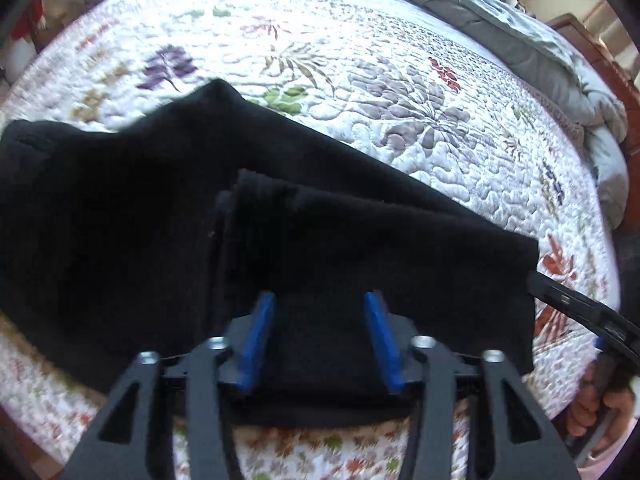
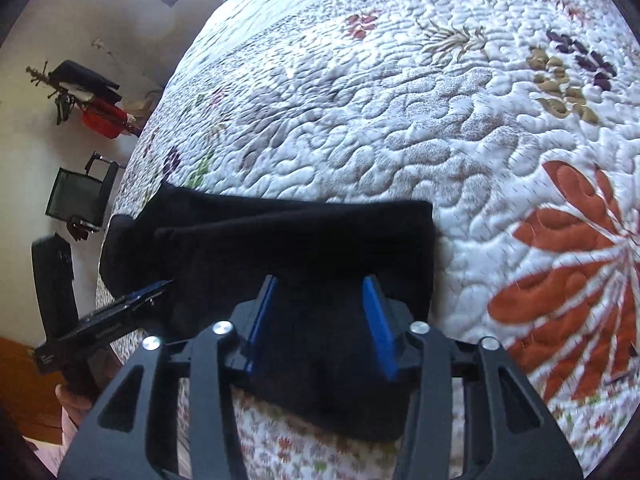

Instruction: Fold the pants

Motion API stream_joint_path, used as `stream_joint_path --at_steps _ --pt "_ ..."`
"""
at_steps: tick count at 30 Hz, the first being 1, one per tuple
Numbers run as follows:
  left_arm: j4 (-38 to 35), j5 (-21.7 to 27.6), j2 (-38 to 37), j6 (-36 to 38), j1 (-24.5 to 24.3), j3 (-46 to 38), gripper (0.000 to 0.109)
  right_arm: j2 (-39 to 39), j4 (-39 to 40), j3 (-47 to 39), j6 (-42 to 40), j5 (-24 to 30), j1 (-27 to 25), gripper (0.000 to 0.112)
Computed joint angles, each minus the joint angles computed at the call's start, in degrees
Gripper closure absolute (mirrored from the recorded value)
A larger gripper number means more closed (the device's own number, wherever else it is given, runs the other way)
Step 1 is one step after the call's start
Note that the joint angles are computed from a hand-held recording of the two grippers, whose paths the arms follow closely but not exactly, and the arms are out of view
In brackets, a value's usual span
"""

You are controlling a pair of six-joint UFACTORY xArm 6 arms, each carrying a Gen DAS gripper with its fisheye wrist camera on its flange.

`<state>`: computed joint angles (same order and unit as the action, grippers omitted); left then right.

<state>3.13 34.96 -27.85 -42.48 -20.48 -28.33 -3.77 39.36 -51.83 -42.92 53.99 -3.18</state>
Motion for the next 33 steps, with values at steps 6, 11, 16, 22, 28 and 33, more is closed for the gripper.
stream_joint_path --at_steps 6,11,16,22,28,33 --pt "1.4 -0.1 -2.3 -2.6 -3.3 3.6 0.050 -6.2 -2.8 9.1 -0.1 -2.4 0.8 0.063" --pt "6.9 -0.6 -0.4 -5.9 -4.4 2.7 0.043 -3.7 -0.1 8.4 -1.3 -2.3 0.0 0.066" --pt "6.1 2.8 -7.6 -5.9 -4.3 5.3 0.044 -10.0 -2.7 11.0 0.9 -1.9 0.2 0.060" --pt "3.4 12.2 -26.1 -2.8 4.1 13.1 0.044 -14.0 -3.6 13.4 0.6 -1.4 2.6 0.060" --pt "-6.0 21.2 -37.8 13.1 31.4 17.7 0.044 -12.3 -6.1 13.6 3.5 -4.3 5.9 0.059" --pt "-16.8 19.8 -32.6 28.7 53.9 15.9 0.044 -11.5 -7.6 13.9 4.2 -6.1 6.9 0.058"
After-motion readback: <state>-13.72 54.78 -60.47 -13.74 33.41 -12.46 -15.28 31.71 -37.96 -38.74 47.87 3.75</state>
